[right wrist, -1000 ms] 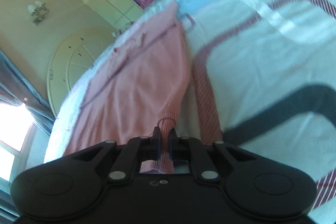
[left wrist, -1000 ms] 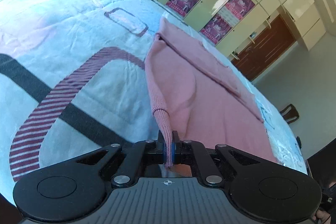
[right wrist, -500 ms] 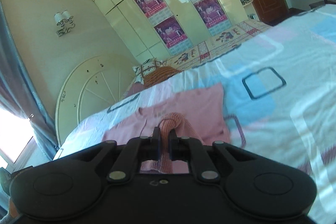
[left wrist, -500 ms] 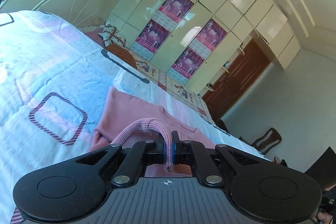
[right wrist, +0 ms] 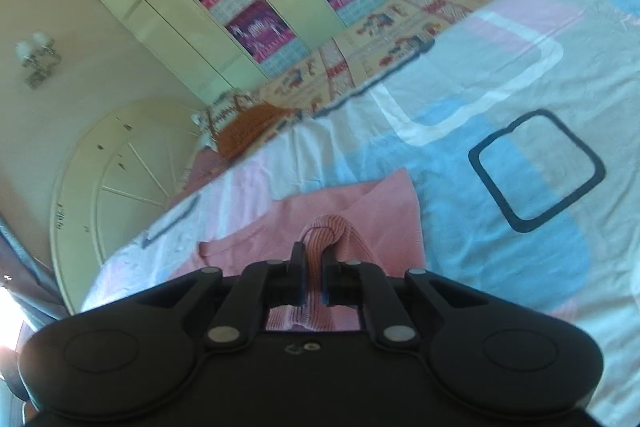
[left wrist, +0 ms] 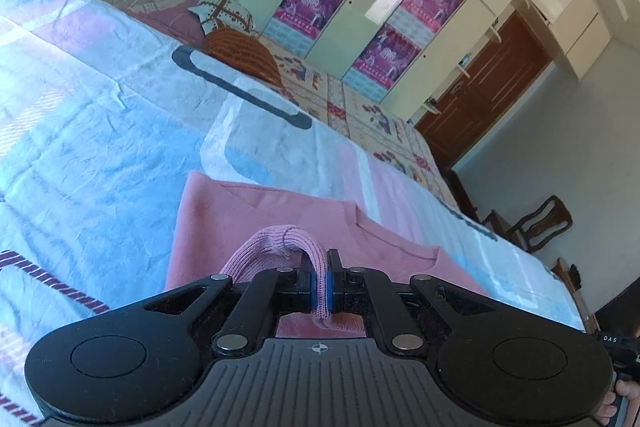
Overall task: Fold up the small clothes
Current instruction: 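Grasp the hem with both tools and lift it toward the collar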
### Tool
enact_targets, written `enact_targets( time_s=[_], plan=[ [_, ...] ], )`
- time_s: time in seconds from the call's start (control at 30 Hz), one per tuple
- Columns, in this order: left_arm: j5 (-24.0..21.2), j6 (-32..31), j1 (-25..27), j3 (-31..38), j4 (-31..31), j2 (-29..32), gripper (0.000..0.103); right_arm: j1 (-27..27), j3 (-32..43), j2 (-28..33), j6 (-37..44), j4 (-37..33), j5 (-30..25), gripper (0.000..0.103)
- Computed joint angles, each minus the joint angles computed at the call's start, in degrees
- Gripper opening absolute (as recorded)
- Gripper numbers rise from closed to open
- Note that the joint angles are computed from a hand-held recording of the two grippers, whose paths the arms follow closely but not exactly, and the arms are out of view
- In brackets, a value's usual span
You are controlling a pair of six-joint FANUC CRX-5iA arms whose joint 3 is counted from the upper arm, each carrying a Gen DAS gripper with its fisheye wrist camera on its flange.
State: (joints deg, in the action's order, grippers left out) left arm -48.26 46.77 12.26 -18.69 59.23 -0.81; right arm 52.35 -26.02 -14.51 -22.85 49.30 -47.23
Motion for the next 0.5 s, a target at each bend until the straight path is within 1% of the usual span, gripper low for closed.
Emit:
enact_targets(
  time_s=[0.1, 0.17, 0.2, 0.23, 0.27, 0.3, 0.33, 0.37, 0.4, 0.43, 0.47, 0.5],
  plan=[
    [0.0, 2.3, -0.9, 3.2, -1.5, 4.7, 0.004, -3.4, 2.7, 3.5, 4.0, -5.7, 1.5, 0.007],
    [-0.4, 1.8, -1.5, 4.5, -0.5, 7.1, 0.004, -5.3, 4.0, 5.4, 5.3, -8.4, 2.9, 0.008],
    [0.1, 0.0, -1.9, 4.1, 2.0, 7.9, 0.004, -6.2, 4.0, 5.9, 5.3, -9.2, 4.3, 0.009],
    [1.8, -3.3, -2.6, 2.4, 6.9, 7.7, 0.004, -7.1, 3.4, 6.1, 4.5, -8.9, 6.4, 0.013],
    [2.9, -6.7, -3.3, 1.2, 12.2, 8.3, 0.004, -7.8, 2.6, 6.3, 3.2, -7.7, 8.1, 0.02],
    [3.3, -7.9, -3.5, 0.9, 14.4, 8.7, 0.016, -8.2, 2.2, 6.5, 1.7, -6.2, 8.4, 0.035],
    [4.0, -9.0, -3.7, 0.8, 16.1, 9.0, 0.049, -8.1, 2.0, 6.8, -0.4, -4.1, 7.2, 0.047],
    [5.6, -10.5, -4.1, 0.7, 17.1, 9.0, 0.063, -7.9, 1.0, 6.8, -3.5, -0.4, 6.1, 0.058],
    [6.8, -12.3, -4.4, 0.7, 17.2, 9.0, 0.069, -7.9, -0.2, 6.4, -5.9, 2.9, 6.2, 0.053],
    [5.6, -12.9, -3.9, 1.9, 15.5, 9.8, 0.068, -8.4, -0.9, 6.0, -5.8, 3.2, 7.2, 0.05],
    [4.1, -12.9, -3.4, 4.0, 12.9, 11.2, 0.068, -8.4, -0.6, 6.0, -3.9, 1.9, 7.2, 0.042],
    [3.1, -13.5, -3.1, 5.3, 10.8, 11.9, 0.068, -8.2, 0.3, 6.4, -0.6, 0.3, 6.2, 0.041]
  ],
)
